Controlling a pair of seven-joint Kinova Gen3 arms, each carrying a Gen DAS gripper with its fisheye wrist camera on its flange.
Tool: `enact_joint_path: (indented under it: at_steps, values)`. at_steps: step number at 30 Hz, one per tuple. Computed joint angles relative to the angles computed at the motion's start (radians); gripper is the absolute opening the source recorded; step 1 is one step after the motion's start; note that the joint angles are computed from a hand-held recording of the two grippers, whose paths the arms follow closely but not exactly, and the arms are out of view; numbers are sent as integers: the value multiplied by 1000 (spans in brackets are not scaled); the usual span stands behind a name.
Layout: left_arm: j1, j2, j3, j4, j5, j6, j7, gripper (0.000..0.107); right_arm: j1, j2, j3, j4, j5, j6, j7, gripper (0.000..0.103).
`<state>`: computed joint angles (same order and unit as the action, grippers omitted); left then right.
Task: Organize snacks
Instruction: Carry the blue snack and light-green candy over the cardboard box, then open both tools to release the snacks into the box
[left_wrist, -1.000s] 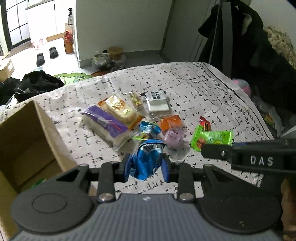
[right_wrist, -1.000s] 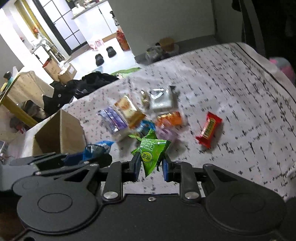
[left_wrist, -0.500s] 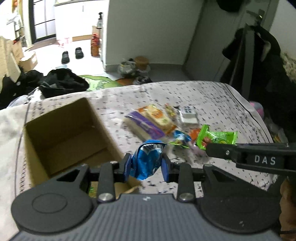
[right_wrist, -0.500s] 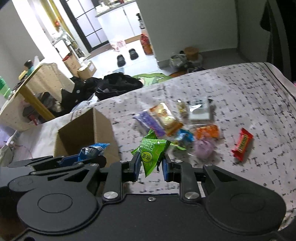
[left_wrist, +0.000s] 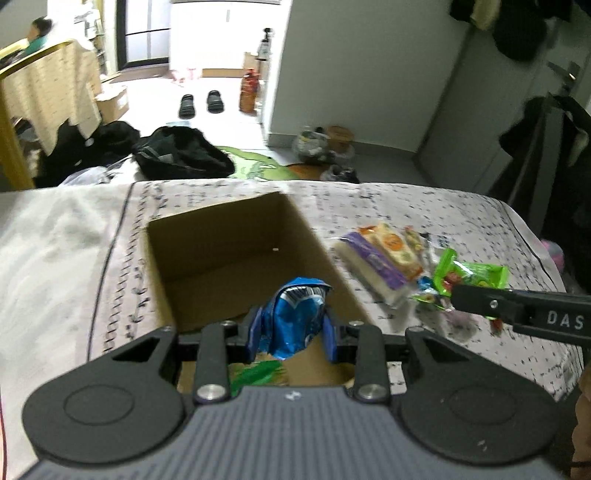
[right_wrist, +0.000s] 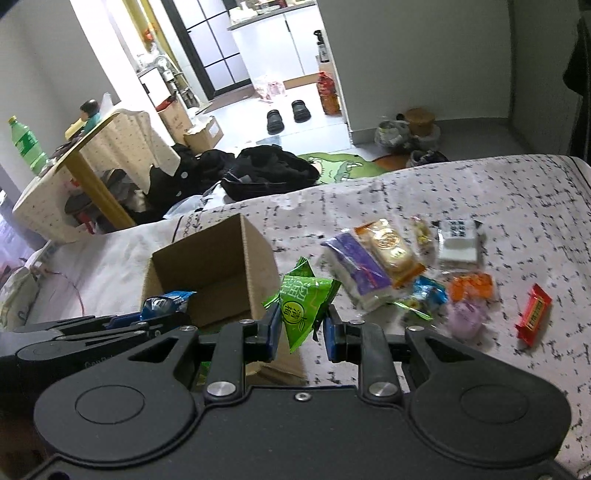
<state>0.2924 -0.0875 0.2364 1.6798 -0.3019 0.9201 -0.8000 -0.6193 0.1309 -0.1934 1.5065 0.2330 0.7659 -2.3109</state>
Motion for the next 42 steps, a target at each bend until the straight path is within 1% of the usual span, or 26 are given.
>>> enact_joint_path:
  at_steps: [4,9,15,21,24,26,28,31,33,34,36,37,39,40,41,42]
  values:
    - [-22,-21,-18,26,7,-7,6,32,-9,19,-5,-17,-7,-8,13,24]
    - [-66,-39,-43,51,37,-38,-2,33,-25,43,-3,-33,-17,-18,32,24]
    - [-100,-45,-45,73,53,-58,24,33,-33,74,-6,-42,-57,-41,90,24]
    - [-118,-64,-44,101,74,-80,51,33,-54,103,2,-56,-74,-42,111,24]
    - [-130,-83,-32,112,66,-83,82,35,-42,109,-8,-58,-115,-51,157,24]
    - [-134,-95,-33,118,76,-88,84,36,-50,110,-2,-59,-117,-52,157,28]
    - [-138,-100,-35,124,91,-94,79,37,-46,105,0,-51,-128,-67,162,28]
    - [-145,-98,-22,118,90,-71,97,43,-29,89,-1,-29,-153,-99,178,41]
    - [-147,-101,-13,116,84,-57,116,52,-27,75,2,-17,-150,-108,177,45]
    - [-147,-103,-7,116,78,-54,127,55,-25,67,3,-10,-149,-111,178,47]
    - [-147,-109,4,117,67,-54,150,64,-21,56,5,0,-144,-111,174,53]
    - [-146,-109,10,114,61,-50,160,67,-21,50,6,7,-139,-112,168,57]
    - [-144,-106,23,106,46,-43,183,76,-18,32,9,27,-125,-119,157,63]
    - [-143,-105,32,103,32,-40,199,78,-15,25,10,36,-115,-122,151,69]
    - [-141,-102,44,99,15,-36,218,83,-14,16,11,44,-104,-123,141,75]
    - [-138,-99,54,95,-2,-31,235,89,-10,5,12,56,-95,-125,133,79]
